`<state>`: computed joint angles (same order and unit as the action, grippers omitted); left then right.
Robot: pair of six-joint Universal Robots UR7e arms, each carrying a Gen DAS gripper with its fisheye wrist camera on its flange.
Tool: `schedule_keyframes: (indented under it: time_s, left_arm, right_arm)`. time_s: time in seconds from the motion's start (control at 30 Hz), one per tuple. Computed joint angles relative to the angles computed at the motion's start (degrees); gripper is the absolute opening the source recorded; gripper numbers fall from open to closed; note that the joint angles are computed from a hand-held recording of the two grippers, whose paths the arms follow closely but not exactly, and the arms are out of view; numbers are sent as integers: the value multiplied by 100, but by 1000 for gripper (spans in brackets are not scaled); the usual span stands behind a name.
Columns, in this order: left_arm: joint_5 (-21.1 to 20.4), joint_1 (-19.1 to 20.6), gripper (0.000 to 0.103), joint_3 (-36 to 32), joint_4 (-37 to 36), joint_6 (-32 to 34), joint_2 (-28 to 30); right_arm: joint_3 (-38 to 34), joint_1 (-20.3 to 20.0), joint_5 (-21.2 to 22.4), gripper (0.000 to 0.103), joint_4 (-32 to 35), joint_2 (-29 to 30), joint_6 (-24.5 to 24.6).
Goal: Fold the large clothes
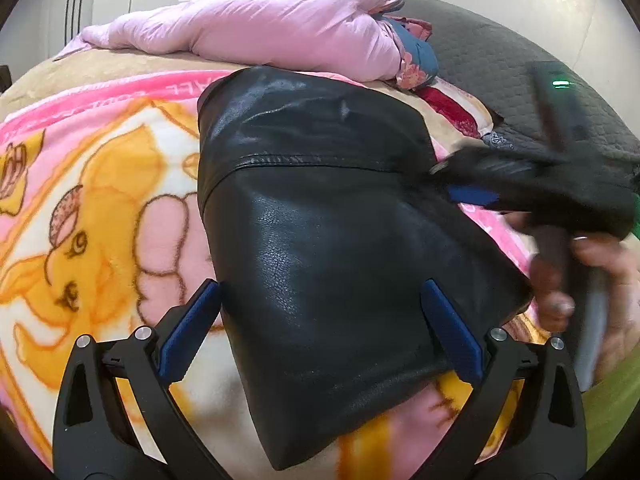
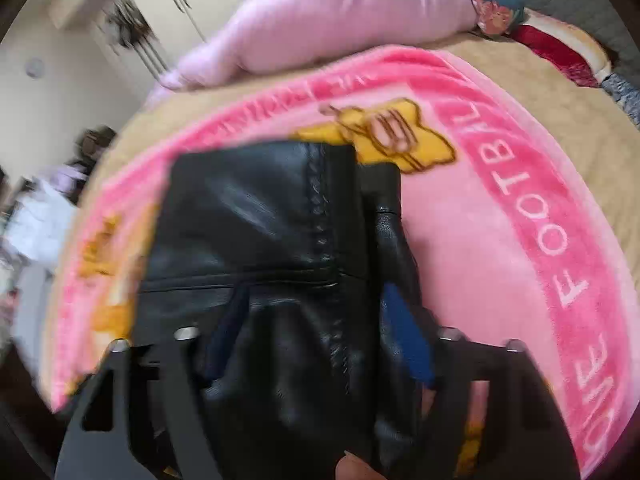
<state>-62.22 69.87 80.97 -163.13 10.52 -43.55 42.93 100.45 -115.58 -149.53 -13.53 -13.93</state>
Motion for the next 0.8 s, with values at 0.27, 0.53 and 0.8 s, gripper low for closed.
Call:
schedule_keyframes:
  time_s: [0.27, 0.53, 0.8]
  left_arm:
    - [-264, 70, 95, -54, 90, -160, -52]
    - [-100, -15, 95, -135, -10, 210, 127]
    - [2, -65, 95, -57, -133, 254, 126]
  right_arm:
    - [1706, -320, 1946, 7, -1576, -931, 8]
    - [1154, -335, 875, 10, -1218, -565, -168]
    - [989, -259, 307, 19, -1281, -370, -449]
